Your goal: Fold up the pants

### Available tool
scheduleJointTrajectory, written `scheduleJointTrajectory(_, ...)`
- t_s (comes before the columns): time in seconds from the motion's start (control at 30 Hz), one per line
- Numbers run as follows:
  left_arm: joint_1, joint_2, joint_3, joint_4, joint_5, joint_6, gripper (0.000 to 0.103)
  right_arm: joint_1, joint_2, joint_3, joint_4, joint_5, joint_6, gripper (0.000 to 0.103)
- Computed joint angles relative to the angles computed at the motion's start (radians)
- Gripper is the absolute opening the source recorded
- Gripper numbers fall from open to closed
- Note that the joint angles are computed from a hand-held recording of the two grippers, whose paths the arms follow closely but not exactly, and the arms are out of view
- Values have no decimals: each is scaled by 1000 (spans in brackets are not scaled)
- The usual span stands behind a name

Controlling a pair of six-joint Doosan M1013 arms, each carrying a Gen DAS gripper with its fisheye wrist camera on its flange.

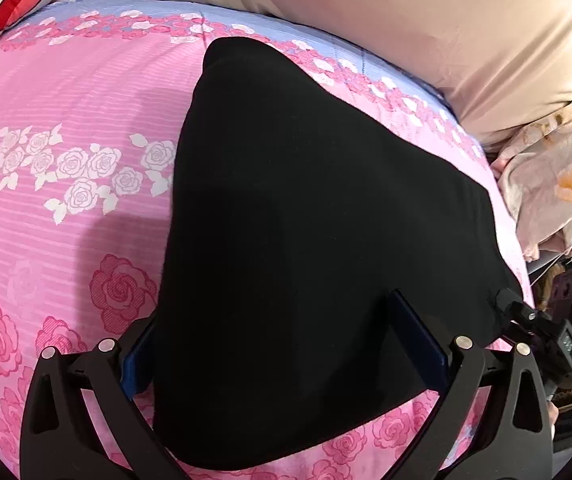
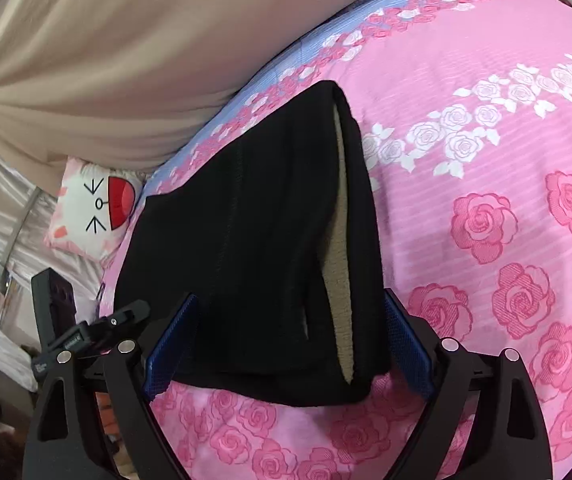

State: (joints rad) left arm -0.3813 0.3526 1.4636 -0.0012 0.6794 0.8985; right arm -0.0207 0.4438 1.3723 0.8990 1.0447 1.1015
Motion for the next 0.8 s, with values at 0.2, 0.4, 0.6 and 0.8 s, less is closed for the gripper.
scheduleJointTrajectory(0.2, -28, 8, -19, 121, 57, -100, 98, -2, -47, 42, -62, -136, 52, 87)
scheduleJointTrajectory(0.4, -56, -1, -27, 274, 91, -218, 98, 72, -106, 23, -200, -302, -144, 32)
scheduleJointTrajectory(0.6, -110, -15, -42, 611, 120, -380, 98, 137, -8, -144, -313, -205, -157, 25)
scheduleJointTrajectory(0.8, -95, 87, -166, 590, 259, -260, 98, 170, 124, -305, -536, -99, 2, 11)
